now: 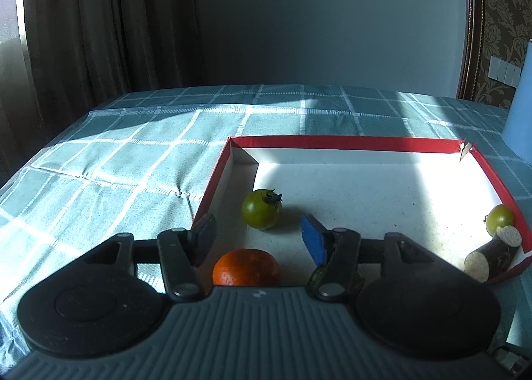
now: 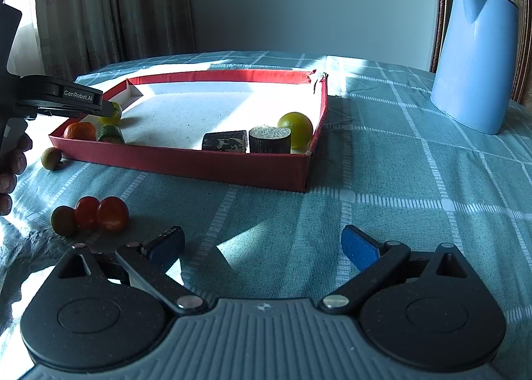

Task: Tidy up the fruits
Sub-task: 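Lower the dark green tomato into the box and open the left gripper, then move the right gripper to a red cherry tomato and grasp it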

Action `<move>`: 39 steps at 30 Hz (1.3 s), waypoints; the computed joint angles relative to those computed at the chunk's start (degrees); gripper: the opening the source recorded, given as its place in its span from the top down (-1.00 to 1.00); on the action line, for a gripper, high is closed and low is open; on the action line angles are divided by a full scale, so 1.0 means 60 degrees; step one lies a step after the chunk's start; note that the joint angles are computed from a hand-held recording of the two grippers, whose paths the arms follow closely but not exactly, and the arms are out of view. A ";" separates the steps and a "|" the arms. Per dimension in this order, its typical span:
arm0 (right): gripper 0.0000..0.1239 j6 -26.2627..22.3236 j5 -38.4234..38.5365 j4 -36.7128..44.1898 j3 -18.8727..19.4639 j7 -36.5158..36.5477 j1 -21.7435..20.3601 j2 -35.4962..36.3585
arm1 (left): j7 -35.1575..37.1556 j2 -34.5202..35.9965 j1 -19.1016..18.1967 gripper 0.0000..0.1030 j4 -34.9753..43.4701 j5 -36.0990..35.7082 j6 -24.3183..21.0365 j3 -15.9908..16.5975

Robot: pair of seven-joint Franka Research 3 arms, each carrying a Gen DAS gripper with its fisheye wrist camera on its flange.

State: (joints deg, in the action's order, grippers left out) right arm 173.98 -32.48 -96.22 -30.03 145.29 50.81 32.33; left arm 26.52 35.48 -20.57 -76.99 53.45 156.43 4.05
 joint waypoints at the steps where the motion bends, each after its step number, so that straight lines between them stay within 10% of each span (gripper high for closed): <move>1: -0.63 0.0035 0.0007 -0.0030 -0.0004 0.0002 -0.0005 -0.0015 | -0.0064 -0.0100 0.0005 -0.06 -0.0148 0.0032 0.0089 0.0017; 7: -0.63 0.0484 0.0255 -0.0240 -0.0166 0.0006 0.0069 -0.0041 | -0.1514 -0.1549 -0.0034 -0.09 -0.2184 0.1227 0.0989 0.0336; 12: -0.63 0.1804 0.0577 -0.0684 -0.1021 -0.0169 0.0706 0.0071 | -0.4641 -0.2904 -0.0253 -0.51 -0.4016 0.4256 0.1383 0.0867; 21: -0.55 0.2889 0.0929 -0.0663 -0.1229 -0.1727 0.1160 0.0323 | -0.6755 -0.3467 0.0570 -0.53 -0.4968 0.6251 0.1220 0.0307; 30: 0.03 0.1246 0.1360 0.0464 0.1337 -0.4171 -0.0582 0.0356 | -0.7038 -0.3435 0.1697 -0.55 -0.5015 0.6356 0.1618 -0.0674; 39: 0.06 0.0920 0.2498 0.1074 0.2326 -0.5786 -0.1246 0.0655 | -0.7251 -0.3382 0.2271 -0.55 -0.4977 0.6608 0.1805 -0.1223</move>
State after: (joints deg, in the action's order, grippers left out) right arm 179.49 -17.50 -89.78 -16.07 110.58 43.34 36.25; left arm -16.99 15.19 -6.95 -106.85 93.10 167.26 -3.28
